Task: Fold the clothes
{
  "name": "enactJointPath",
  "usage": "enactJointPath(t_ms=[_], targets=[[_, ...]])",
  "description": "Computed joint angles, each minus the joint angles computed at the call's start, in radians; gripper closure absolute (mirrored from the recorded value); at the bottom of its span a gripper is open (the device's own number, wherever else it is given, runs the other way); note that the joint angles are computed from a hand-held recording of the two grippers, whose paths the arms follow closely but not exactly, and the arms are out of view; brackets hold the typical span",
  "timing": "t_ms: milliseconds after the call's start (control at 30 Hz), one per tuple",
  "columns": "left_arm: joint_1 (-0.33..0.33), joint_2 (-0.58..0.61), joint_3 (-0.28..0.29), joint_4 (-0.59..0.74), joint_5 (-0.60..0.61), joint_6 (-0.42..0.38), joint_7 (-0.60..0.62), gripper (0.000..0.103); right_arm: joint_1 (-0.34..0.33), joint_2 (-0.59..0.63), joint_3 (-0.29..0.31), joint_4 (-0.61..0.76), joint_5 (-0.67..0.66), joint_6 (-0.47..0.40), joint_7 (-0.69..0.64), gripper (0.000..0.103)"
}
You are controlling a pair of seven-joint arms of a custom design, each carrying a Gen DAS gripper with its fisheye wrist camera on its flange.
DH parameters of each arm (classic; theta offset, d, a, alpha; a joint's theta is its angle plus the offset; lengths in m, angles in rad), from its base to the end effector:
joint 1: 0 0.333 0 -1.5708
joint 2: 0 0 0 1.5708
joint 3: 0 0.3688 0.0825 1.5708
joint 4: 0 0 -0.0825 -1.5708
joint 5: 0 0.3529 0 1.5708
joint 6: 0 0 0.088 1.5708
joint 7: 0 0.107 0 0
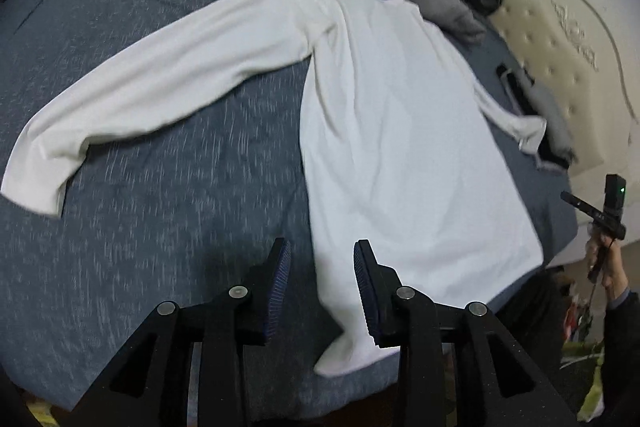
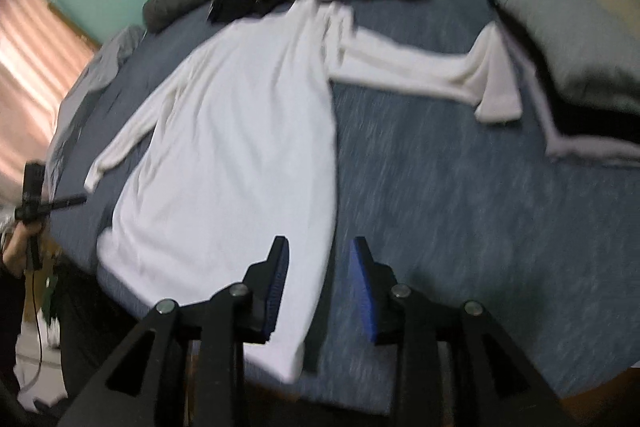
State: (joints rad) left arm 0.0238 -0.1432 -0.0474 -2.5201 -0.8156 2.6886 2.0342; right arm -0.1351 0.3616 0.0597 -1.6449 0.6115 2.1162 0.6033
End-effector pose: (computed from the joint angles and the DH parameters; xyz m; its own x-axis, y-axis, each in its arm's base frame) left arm 0.4425 0.0126 0.4305 0.1148 -0.9114 0.3952 -0.9099 -0.2561 -0.3262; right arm 0.6647 -0.0296 0.4863 0.5908 -0.7530 -0.2899 -0.7776 -0.4356 -0.4534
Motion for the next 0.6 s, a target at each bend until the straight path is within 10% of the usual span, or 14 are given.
enactJointPath(t_ms=[133,600], targets=[[-0.012,0.047,0.001,0.025,-0.075,0.031,0.058,0.048,0.007,0.065,0.009,0.092,0.033,0.105,0.056,0.061],[-0.003,0.247,-0.087,0.146,-0.309,0.26,0.201,0.04,0.009,0.334,0.044,0.394,-0.181,0.29,0.361,0.047]])
